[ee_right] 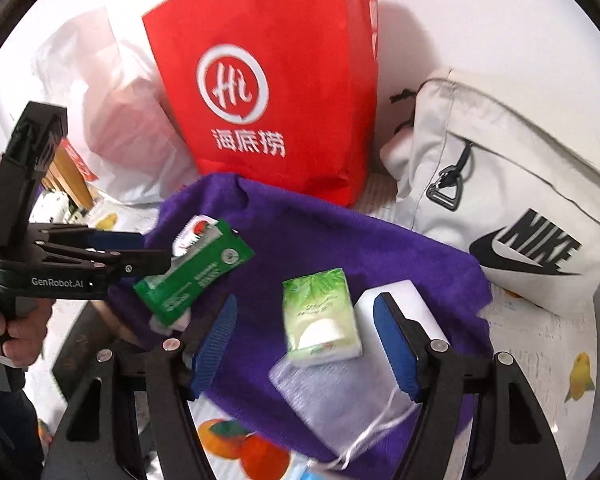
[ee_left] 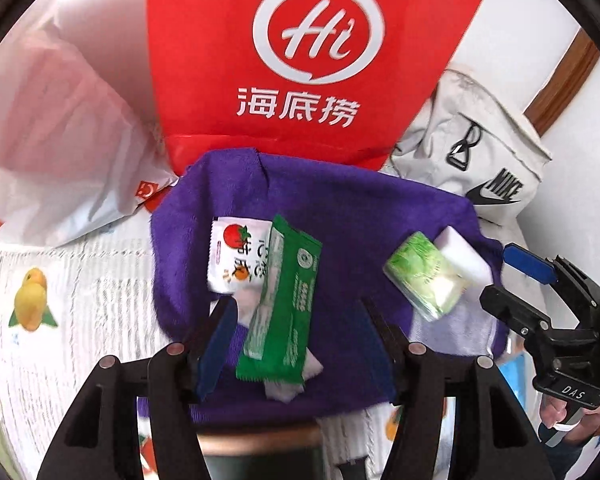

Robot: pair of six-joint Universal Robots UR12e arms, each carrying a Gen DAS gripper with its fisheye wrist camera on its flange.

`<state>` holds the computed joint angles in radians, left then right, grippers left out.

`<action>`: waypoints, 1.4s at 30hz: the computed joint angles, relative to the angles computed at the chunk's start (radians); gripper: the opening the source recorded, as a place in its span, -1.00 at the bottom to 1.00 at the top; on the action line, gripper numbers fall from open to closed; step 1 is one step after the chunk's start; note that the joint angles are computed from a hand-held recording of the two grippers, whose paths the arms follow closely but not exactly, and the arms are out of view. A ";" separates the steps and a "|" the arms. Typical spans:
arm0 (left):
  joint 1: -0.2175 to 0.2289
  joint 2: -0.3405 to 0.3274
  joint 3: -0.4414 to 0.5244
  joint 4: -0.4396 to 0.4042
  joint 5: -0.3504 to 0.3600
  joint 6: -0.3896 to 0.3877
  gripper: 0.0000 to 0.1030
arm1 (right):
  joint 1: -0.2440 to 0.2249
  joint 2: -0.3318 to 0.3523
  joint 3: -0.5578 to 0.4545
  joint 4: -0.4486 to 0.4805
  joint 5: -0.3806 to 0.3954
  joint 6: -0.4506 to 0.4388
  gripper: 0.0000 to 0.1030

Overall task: Organize soft objects
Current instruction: 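Withdraw both grippers from the towel toward the watch strap and gloves, then close the left gripper on the black watch strap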

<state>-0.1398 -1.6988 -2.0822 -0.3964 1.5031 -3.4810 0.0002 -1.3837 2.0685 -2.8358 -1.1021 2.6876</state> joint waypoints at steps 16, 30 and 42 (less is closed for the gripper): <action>-0.104 0.194 -0.147 0.038 0.051 -0.051 0.14 | -0.094 -0.241 0.212 0.012 0.110 -0.062 0.37; -0.223 0.204 -0.236 0.031 0.123 -0.115 0.10 | -0.206 -0.385 0.364 0.044 0.174 -0.121 0.37; -0.227 0.143 -0.239 0.075 0.089 -0.038 -0.34 | -0.267 -0.400 0.418 0.065 0.166 -0.140 0.37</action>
<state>-0.3667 -1.5554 -2.3210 -0.3215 1.5918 -3.5185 -0.2668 -1.7832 2.4869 -2.7713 -0.9364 2.5479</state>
